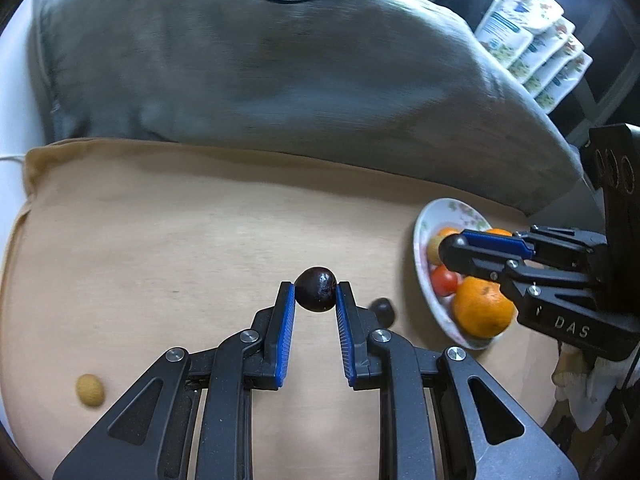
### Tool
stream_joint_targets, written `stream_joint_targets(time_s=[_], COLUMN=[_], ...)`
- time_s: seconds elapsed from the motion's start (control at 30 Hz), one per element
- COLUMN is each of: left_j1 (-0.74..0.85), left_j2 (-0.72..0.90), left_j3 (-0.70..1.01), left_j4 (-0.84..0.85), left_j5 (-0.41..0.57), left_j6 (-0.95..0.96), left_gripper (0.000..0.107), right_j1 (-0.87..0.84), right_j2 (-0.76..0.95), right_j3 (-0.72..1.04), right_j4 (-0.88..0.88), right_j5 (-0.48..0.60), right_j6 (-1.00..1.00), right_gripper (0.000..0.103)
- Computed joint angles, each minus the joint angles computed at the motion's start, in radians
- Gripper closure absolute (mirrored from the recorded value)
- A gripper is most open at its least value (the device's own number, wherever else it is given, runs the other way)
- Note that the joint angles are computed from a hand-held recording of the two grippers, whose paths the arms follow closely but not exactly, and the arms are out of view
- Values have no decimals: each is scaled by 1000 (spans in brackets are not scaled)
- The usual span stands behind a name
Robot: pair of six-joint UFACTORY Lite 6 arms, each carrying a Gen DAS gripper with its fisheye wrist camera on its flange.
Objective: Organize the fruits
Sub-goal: 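Carry both dark berries over the plate and open both grippers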
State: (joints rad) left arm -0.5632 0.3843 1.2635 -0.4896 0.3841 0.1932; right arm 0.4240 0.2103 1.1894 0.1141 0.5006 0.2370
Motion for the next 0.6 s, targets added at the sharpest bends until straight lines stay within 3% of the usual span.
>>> stream_joint_targets(time_s=[0.2,0.6], left_j1=[-53,-162], left_j2=[16,112], left_j3=[51,216], left_j4=[17,88], left_j5=[26,88], left_j6=[-35,-134], left_gripper=[88,88], right_j1=[-79,-246], right_j2=[-121,-203], right_j3=[-118,-222], right_j4=[17,92], right_j5=[-1,-24], right_j6=[-42,-154], right_gripper=[78,78])
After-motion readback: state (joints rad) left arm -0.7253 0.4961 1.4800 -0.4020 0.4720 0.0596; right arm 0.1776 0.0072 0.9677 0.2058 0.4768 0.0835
